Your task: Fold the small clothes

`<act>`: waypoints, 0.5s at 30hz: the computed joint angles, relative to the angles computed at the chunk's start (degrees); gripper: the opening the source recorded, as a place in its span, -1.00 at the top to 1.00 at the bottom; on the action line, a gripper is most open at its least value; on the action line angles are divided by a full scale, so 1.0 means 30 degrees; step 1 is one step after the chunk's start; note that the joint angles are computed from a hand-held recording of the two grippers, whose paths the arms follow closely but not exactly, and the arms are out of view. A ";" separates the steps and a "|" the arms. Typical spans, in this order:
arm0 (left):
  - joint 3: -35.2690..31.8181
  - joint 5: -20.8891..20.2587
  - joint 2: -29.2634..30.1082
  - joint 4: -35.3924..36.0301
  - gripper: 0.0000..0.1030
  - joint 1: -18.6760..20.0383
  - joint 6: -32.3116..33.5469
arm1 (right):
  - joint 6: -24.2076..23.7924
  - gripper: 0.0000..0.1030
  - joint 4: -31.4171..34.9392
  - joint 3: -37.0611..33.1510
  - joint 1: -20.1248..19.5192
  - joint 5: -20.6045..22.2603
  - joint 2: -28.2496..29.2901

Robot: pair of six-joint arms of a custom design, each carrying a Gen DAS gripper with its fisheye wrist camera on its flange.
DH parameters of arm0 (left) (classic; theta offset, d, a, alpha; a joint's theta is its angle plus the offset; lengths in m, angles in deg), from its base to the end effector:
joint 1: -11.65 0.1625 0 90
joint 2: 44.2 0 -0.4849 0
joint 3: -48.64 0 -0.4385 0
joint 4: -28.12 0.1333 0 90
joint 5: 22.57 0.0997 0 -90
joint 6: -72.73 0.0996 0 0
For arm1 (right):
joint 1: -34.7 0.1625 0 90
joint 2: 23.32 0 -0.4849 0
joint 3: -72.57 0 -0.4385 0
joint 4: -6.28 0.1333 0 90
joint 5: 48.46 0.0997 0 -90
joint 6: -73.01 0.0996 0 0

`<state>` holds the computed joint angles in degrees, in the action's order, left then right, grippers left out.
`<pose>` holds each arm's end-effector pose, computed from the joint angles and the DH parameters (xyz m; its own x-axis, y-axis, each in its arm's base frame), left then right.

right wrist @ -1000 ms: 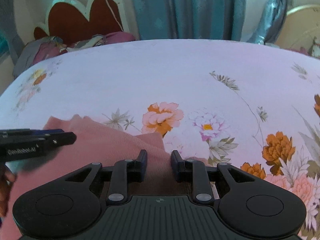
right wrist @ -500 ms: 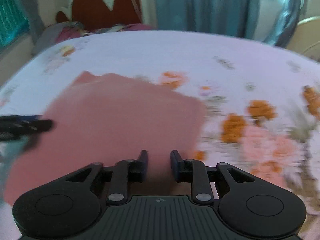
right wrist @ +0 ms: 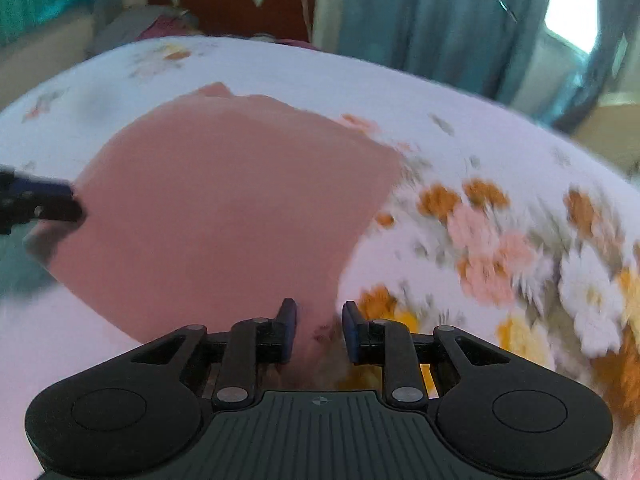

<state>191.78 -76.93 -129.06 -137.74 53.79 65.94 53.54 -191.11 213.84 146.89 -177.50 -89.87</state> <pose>-0.1634 -0.4059 0.2254 -0.7546 0.4055 -0.5159 0.6220 0.6924 -0.3656 0.2293 -0.3754 0.1730 -0.6932 -0.2396 0.6798 -0.5823 0.7420 -0.3322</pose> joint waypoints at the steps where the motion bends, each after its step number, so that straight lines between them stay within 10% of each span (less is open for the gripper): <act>1: 0.0231 0.0096 -0.0097 0.0298 0.42 -0.0089 -0.0335 | 0.0622 0.52 0.0154 0.0200 -0.0351 0.0577 -0.0329; 15: 0.1846 0.2221 -0.3231 0.4461 0.39 -0.3053 -0.4293 | 0.5027 0.52 -0.0259 0.2512 0.0287 -0.0644 -0.2420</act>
